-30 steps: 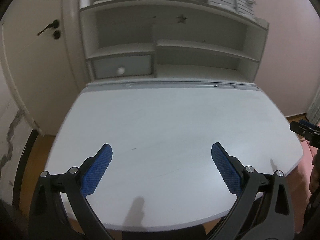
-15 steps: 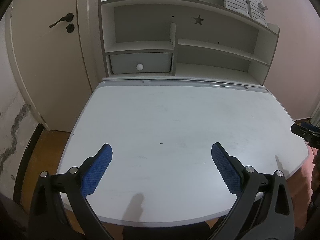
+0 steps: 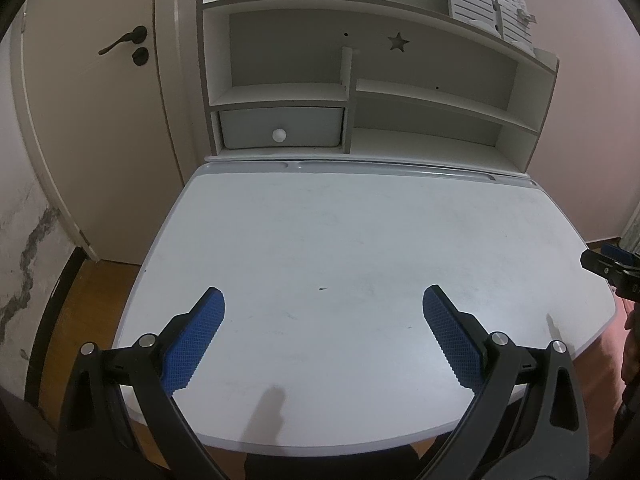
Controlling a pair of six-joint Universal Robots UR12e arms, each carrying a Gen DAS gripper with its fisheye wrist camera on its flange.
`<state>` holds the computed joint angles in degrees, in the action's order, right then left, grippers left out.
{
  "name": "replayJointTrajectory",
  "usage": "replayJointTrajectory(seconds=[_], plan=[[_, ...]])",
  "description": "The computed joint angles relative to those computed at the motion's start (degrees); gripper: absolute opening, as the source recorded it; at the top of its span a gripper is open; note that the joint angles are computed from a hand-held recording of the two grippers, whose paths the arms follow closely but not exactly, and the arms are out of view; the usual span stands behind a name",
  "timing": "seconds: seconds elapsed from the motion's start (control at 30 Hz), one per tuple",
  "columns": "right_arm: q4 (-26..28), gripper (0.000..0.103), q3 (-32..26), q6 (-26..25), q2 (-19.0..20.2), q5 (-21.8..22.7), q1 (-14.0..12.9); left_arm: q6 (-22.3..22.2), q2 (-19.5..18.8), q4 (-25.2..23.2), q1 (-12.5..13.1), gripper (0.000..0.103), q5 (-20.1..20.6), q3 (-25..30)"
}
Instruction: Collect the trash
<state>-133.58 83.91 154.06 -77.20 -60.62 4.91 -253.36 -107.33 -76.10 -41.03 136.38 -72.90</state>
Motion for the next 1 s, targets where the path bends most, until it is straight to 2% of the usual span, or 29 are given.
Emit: replayJointTrajectory(seconds=[1.0], plan=[[-0.16,0.096,0.33,-0.09,-0.09,0.38,-0.45,0.23,-1.03,-0.54,-0.11,0.096,-0.3,1.32]])
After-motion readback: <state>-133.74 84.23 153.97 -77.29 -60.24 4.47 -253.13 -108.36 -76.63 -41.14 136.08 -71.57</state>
